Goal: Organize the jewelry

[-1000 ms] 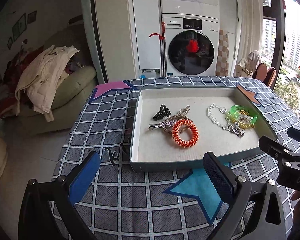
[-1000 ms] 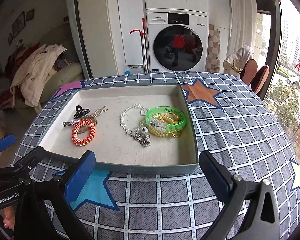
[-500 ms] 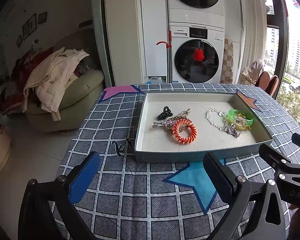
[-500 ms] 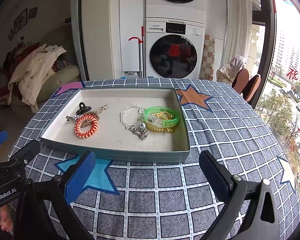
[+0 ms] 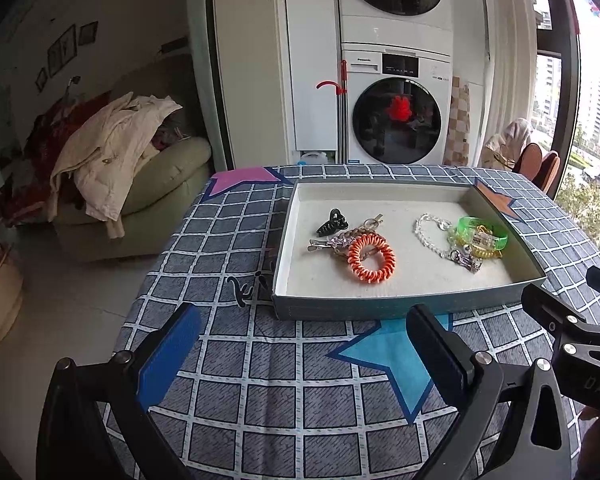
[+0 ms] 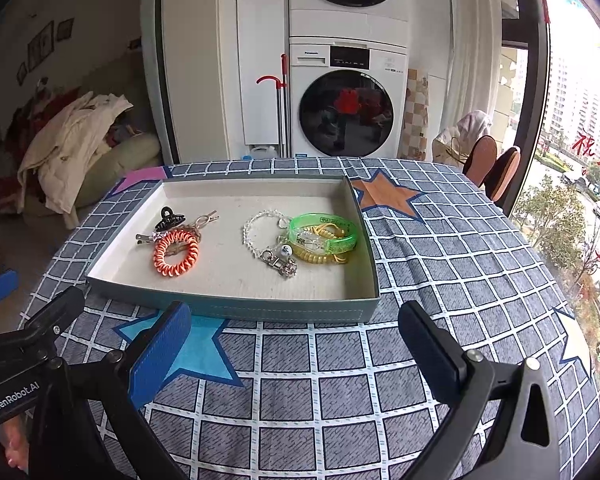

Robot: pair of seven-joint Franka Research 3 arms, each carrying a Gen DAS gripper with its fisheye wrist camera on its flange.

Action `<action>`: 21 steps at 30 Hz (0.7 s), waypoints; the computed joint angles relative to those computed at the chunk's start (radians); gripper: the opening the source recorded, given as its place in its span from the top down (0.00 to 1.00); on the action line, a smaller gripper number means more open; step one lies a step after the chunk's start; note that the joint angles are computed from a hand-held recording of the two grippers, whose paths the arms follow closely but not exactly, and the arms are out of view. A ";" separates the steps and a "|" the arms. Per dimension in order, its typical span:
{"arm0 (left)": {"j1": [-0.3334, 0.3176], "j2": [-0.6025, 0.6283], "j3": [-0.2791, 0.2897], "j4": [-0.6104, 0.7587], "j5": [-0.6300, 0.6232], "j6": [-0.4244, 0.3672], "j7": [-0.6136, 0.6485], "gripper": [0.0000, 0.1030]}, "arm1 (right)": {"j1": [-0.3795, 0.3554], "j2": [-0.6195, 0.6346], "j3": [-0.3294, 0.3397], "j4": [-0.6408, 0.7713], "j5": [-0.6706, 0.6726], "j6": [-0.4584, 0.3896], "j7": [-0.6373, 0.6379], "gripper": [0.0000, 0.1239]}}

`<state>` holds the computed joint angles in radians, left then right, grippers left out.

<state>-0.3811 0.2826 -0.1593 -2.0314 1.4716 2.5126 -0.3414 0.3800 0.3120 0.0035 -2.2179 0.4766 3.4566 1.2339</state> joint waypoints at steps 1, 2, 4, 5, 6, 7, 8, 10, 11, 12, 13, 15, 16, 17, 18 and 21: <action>0.001 -0.001 0.000 -0.001 -0.002 0.001 0.001 0.00 | -0.006 0.001 0.006 0.000 -0.005 0.001 0.003 0.17; 0.002 -0.002 0.001 -0.002 -0.002 0.003 0.001 0.00 | -0.005 0.002 0.005 0.001 -0.003 0.002 0.003 0.17; 0.001 -0.002 0.000 -0.002 0.000 0.000 -0.002 0.00 | -0.006 0.001 0.006 0.000 -0.005 0.003 0.004 0.17; 0.002 -0.003 0.001 -0.002 0.000 0.001 -0.002 0.00 | 0.000 0.001 0.001 0.000 0.000 0.002 0.000 0.17; 0.002 -0.003 0.000 -0.003 -0.001 0.001 -0.002 0.00 | 0.001 0.000 0.000 0.000 0.000 0.001 -0.002 0.17; 0.002 -0.003 0.000 -0.003 0.000 0.000 -0.002 0.00 | 0.001 0.000 0.001 0.000 0.001 0.001 -0.001 0.17; 0.002 -0.005 0.000 -0.004 0.001 0.001 -0.002 0.00 | 0.002 0.000 0.000 -0.001 0.003 0.004 -0.002 0.17; 0.002 -0.003 0.000 -0.003 0.000 0.000 -0.003 0.00 | -0.004 0.001 0.006 -0.001 0.000 0.004 0.001 0.17; 0.002 -0.003 0.000 -0.003 0.000 0.000 -0.003 0.00 | -0.003 0.000 0.006 -0.002 -0.001 0.005 0.001 0.17; 0.003 -0.003 -0.001 -0.003 -0.001 0.001 -0.002 0.00 | 0.001 0.000 0.003 -0.002 0.002 0.006 -0.001 0.17; 0.003 -0.003 -0.001 -0.004 -0.002 0.002 -0.003 0.00 | 0.001 0.002 0.002 -0.001 0.003 0.006 -0.003 0.17; 0.002 -0.003 -0.001 -0.003 -0.003 -0.001 -0.001 0.00 | 0.001 0.004 0.004 0.002 0.002 0.005 -0.003 0.17; 0.002 -0.003 -0.001 -0.003 -0.004 0.000 -0.001 0.00 | -0.001 0.003 0.005 0.001 0.001 0.005 -0.002 0.17; 0.002 -0.002 -0.001 -0.002 -0.004 -0.001 -0.001 0.00 | -0.001 0.003 0.006 0.001 0.001 0.005 -0.002 0.17; 0.002 -0.003 0.000 -0.002 -0.004 0.000 -0.003 0.00 | -0.002 0.003 0.006 0.000 0.000 0.005 -0.002 0.17; 0.002 -0.003 0.000 -0.002 -0.005 0.000 0.000 0.00 | 0.002 0.004 0.004 0.002 0.002 0.006 -0.003 0.17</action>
<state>-0.3791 0.2797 -0.1596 -2.0339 1.4666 2.5129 -0.3410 0.3818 0.3161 0.0075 -2.2155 0.4788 3.4624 1.2311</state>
